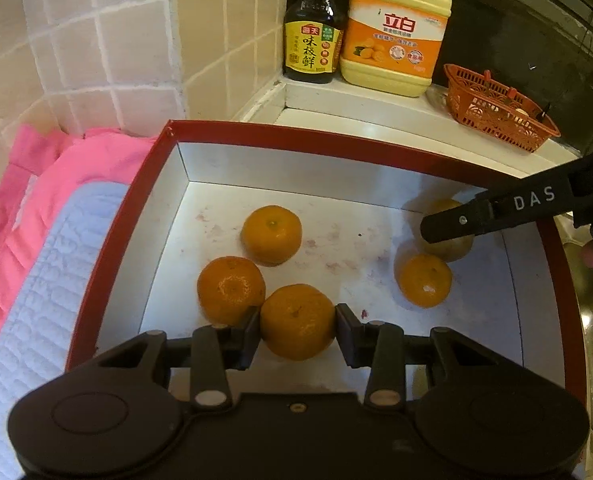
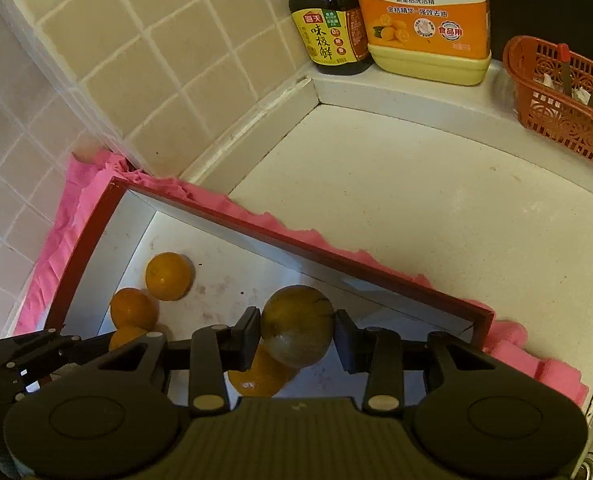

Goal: Organize fruits
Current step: 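Carry both fruits into the white box and open both tools, then move both open tools back to the remaining fruits on the mat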

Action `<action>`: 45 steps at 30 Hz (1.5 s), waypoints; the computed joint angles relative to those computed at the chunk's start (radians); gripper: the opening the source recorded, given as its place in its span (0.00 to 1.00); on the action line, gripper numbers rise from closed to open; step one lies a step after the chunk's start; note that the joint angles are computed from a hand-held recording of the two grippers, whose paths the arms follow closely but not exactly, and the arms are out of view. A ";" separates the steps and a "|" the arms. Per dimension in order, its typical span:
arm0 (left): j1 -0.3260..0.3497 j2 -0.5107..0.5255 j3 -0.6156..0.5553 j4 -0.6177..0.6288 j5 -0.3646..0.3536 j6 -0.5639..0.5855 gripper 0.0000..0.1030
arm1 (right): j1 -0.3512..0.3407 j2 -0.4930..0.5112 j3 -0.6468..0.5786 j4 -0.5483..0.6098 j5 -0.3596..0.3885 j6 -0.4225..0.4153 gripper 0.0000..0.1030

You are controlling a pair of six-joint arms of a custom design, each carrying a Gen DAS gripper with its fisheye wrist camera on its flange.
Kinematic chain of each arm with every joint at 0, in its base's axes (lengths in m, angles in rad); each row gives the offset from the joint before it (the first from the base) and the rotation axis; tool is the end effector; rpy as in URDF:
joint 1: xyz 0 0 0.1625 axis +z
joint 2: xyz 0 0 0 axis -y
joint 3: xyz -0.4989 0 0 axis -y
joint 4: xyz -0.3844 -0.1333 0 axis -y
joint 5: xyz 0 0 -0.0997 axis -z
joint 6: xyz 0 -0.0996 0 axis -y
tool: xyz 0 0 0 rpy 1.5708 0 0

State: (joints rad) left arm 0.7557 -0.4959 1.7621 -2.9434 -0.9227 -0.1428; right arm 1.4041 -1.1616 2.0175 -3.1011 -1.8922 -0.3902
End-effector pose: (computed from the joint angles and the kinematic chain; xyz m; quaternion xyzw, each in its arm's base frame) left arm -0.3489 -0.5945 -0.0352 0.2963 0.8992 -0.1913 0.2589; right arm 0.0030 -0.5961 0.3184 0.0513 -0.9316 0.2725 0.2350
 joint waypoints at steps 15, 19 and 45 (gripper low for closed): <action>-0.016 -0.038 0.031 0.028 -0.017 -0.106 0.73 | -0.002 -0.047 0.015 0.031 0.041 0.048 0.47; -0.044 -0.071 0.077 0.016 0.027 -0.146 0.73 | 0.023 -0.069 0.043 -0.017 0.025 0.013 0.58; -0.167 -0.641 0.645 0.238 0.316 -0.743 0.73 | 0.265 -0.027 0.353 -0.103 0.155 -0.216 0.91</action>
State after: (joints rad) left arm 0.5890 -1.1373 2.4068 -2.7056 -0.6063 -0.8860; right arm 1.6689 -1.1889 2.3703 -3.2044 -1.7375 -0.6063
